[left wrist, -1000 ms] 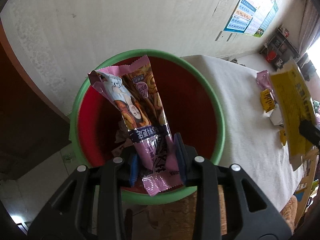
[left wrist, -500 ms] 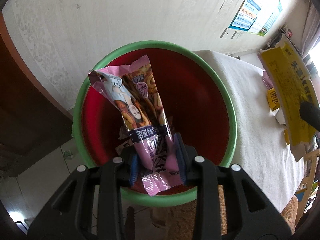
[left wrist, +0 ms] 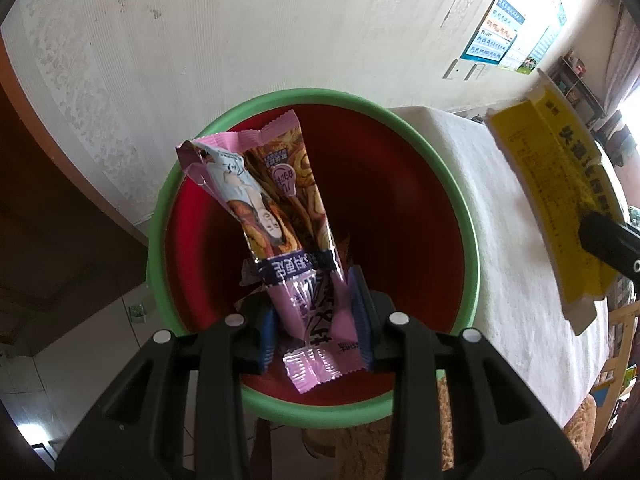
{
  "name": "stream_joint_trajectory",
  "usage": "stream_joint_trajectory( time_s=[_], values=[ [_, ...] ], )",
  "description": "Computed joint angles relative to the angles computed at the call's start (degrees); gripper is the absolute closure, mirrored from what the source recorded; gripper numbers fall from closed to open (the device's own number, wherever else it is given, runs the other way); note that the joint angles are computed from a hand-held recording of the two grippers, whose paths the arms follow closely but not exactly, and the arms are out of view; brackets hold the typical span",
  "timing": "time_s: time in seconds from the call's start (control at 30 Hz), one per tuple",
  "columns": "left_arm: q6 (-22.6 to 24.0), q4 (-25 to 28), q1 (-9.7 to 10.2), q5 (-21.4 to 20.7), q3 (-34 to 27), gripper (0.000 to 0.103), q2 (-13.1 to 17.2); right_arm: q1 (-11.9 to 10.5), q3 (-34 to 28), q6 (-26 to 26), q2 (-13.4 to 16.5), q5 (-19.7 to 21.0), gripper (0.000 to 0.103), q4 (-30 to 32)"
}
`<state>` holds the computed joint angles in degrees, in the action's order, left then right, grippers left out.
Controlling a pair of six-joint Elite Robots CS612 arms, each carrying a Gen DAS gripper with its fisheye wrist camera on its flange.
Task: Collect trash
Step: 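Open the left tool over the bucket while the right tool drops the yellow packet, then move both tools back to the table and grasp the small yellow candy wrapper with the right tool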
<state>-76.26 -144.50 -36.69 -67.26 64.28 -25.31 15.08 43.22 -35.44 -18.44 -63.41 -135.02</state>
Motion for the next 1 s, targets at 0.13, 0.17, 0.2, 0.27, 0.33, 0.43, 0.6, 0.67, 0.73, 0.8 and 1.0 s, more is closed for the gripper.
stream_joint_trajectory(
  time_s=[0.13,0.17,0.2,0.27,0.33,0.43,0.6,0.67,0.73,0.8,1.0],
  values=[
    [-0.37,0.35,0.02,-0.65,-0.06,0.072,0.08,0.15,-0.88,-0.35,0.37,0.22,0.068,1.07],
    [-0.46,0.37,0.03,-0.84,0.0,0.072,0.09,0.19,-1.0,-0.43,0.4,0.37,0.068,1.3],
    [-0.56,0.42,0.04,-0.96,0.04,0.072,0.1,0.25,-1.19,-0.52,0.48,0.47,0.068,1.43],
    [-0.76,0.39,0.1,-1.12,0.13,0.072,0.08,0.35,-1.49,-0.64,0.62,0.69,0.069,1.51],
    [-1.04,0.5,0.14,-1.04,0.17,0.072,0.05,0.41,-1.97,-0.73,0.82,1.11,0.07,2.01],
    [-1.51,0.08,0.17,-0.72,0.35,0.062,0.02,0.54,-2.23,-0.92,0.9,1.49,0.07,1.97],
    [-2.91,-0.11,0.07,0.5,0.84,0.042,-0.16,0.66,-2.34,-1.5,0.92,2.49,0.069,2.07],
    [-3.68,-0.11,0.06,0.54,1.06,0.041,-0.25,0.49,-2.02,-0.56,0.83,2.62,0.061,1.21],
    [-4.08,0.02,0.08,0.45,1.21,0.041,-0.34,0.02,-1.53,1.04,0.83,2.96,0.043,-0.69],
    [-4.11,-0.17,0.09,0.51,1.46,0.041,-0.47,-0.58,-1.73,3.38,1.27,1.61,0.037,-2.82],
    [-3.6,0.32,0.02,0.65,1.27,0.041,-0.45,-3.89,-7.74,19.96,5.66,-9.18,0.03,-7.0]
  ],
)
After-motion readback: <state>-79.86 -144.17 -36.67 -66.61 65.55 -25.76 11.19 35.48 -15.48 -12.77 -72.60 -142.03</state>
